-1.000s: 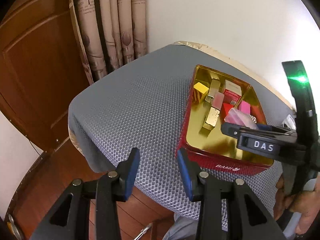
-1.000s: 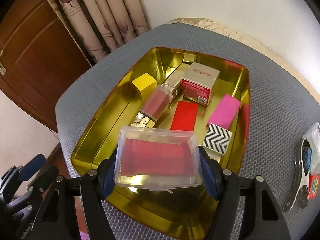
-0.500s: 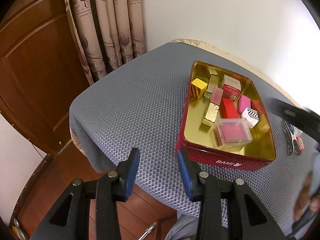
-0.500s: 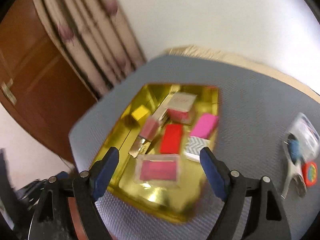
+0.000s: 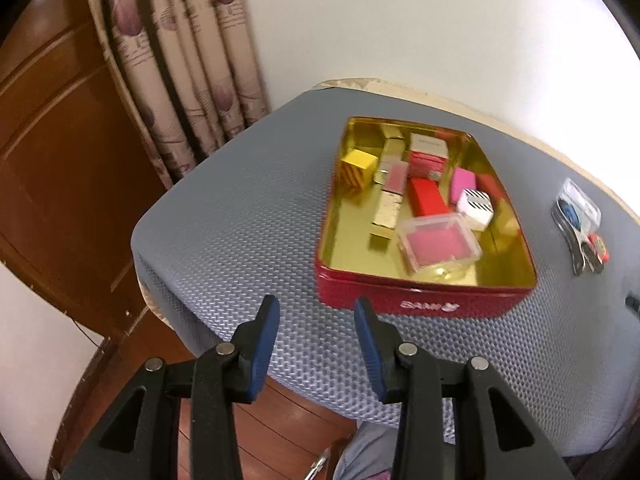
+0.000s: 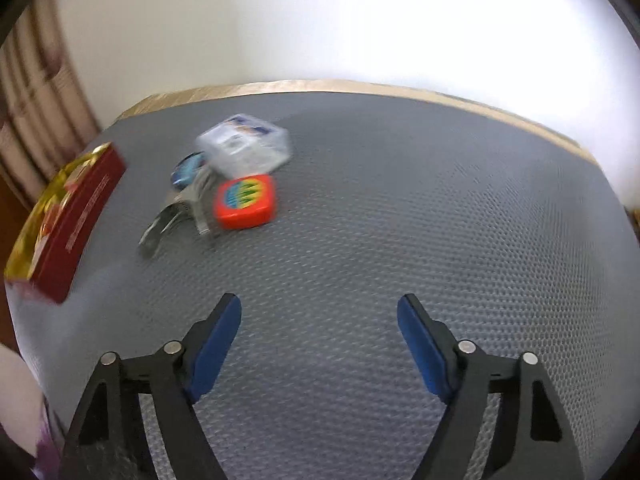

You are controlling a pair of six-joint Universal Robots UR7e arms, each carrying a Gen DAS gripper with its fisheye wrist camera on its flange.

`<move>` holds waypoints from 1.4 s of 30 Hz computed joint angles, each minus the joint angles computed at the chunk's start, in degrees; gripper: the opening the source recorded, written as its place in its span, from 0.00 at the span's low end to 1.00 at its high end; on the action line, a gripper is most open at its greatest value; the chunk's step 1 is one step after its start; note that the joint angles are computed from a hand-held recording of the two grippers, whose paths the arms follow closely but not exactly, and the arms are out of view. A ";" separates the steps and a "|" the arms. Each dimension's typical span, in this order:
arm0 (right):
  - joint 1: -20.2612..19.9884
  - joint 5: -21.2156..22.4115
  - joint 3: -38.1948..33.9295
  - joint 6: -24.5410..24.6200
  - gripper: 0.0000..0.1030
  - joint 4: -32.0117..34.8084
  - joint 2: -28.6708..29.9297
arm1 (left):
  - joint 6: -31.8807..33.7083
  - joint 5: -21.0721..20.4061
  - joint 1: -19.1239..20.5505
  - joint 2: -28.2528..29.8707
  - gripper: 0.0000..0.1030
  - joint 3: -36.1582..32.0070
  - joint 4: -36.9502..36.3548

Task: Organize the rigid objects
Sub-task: 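Move the right tool to the clear toothpick box and grasp it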

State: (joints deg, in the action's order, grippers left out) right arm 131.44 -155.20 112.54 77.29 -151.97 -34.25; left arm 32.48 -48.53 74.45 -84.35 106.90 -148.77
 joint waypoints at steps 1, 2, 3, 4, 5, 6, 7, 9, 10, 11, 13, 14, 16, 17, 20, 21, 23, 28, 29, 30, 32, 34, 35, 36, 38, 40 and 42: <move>-0.43 -0.10 0.26 -2.53 0.71 -3.46 0.13 | 0.86 0.28 -0.31 -0.12 0.38 0.78 -0.77; -0.85 -0.29 -0.32 -4.66 0.71 -5.27 0.45 | 1.79 0.39 -0.61 -0.26 0.38 1.57 -1.46; -1.48 -0.26 -0.74 -7.96 0.70 -8.27 0.82 | 2.42 0.46 -0.87 -0.40 0.38 2.19 -1.90; -2.08 0.14 -1.16 -11.21 0.70 -11.56 1.36 | 3.36 0.63 -1.14 -0.48 0.38 2.90 -2.72; -2.21 0.59 -1.31 -12.82 0.69 -13.36 1.58 | 3.95 0.79 -1.31 -0.52 0.38 3.39 -3.43; -2.87 1.36 -2.13 -15.56 0.68 -15.81 2.10 | 4.63 0.84 -1.46 -0.52 0.38 3.82 -4.05; -3.52 2.28 -3.15 -17.63 0.68 -17.14 2.58 | 5.08 0.89 -1.55 -0.46 0.38 4.06 -4.41; -4.25 1.97 -5.40 -18.38 0.66 -15.00 3.10 | 5.85 1.27 -1.60 -0.08 0.38 4.41 -5.37; -4.82 1.92 -6.55 -19.29 0.66 -14.72 3.45 | 6.05 1.53 -1.61 0.12 0.38 4.47 -5.52; -5.34 1.96 -7.37 -19.92 0.66 -14.49 3.62 | 6.06 1.70 -1.57 0.31 0.38 4.34 -5.38; -6.17 2.45 -8.26 -20.49 0.66 -14.05 3.71 | 5.35 1.92 -1.35 0.68 0.38 3.88 -4.26; -6.69 2.48 -8.74 -21.00 0.65 -13.87 3.71 | 4.87 1.89 -1.26 0.67 0.38 3.72 -3.50; -7.11 2.35 -9.11 -21.36 0.65 -13.74 3.58 | 3.78 2.25 -1.02 1.05 0.38 3.02 -1.78; -7.29 2.26 -9.23 -22.37 0.65 -14.82 3.63 | 3.21 2.30 -0.92 1.18 0.38 2.67 -0.93; -7.66 0.77 -10.46 -25.49 0.65 -13.53 3.19 | 1.78 1.72 -0.55 1.27 0.38 1.89 1.24; -7.97 1.04 -10.83 -27.76 0.65 -12.97 2.84 | 1.70 1.79 -0.51 1.35 0.38 1.81 1.37; -8.89 2.67 -11.23 -32.81 0.65 -11.86 1.76 | 1.61 1.78 -0.46 1.46 0.38 1.66 1.81; -11.05 8.34 -10.12 -44.56 0.73 -14.74 -0.97 | 0.82 1.99 -0.28 2.07 0.38 1.11 3.25; -11.59 10.27 -10.01 -47.08 0.78 -15.54 -1.47 | 0.61 2.12 -0.29 2.10 0.38 1.08 3.62; -11.74 10.24 -9.83 -47.67 0.85 -15.00 -1.76 | 0.44 2.21 -0.24 2.21 0.38 1.01 4.01; -12.31 9.96 -11.40 -50.41 0.87 -11.56 -1.63 | 0.37 2.60 -0.19 2.42 0.38 1.02 4.33; -13.00 10.16 -12.88 -52.25 0.87 -8.94 -1.19 | 0.65 3.22 -0.19 2.73 0.38 1.15 4.15; -13.37 10.76 -13.23 -53.21 0.87 -8.23 -1.22 | 0.72 3.35 -0.20 2.74 0.38 1.22 4.23; -13.77 11.21 -13.85 -54.34 0.87 -7.37 -1.10 | 0.76 3.54 -0.18 2.84 0.38 1.26 4.36; -14.31 11.36 -14.96 -55.57 0.87 -4.86 -0.93 | 0.95 4.03 -0.18 3.08 0.38 1.42 4.25; -15.19 12.18 -16.72 -56.84 0.87 -2.72 -0.21 | 1.17 4.54 -0.19 3.41 0.38 1.55 4.17; -15.77 12.69 -18.45 -58.10 0.85 -0.57 0.64 | 1.31 4.83 -0.19 3.58 0.38 1.69 4.27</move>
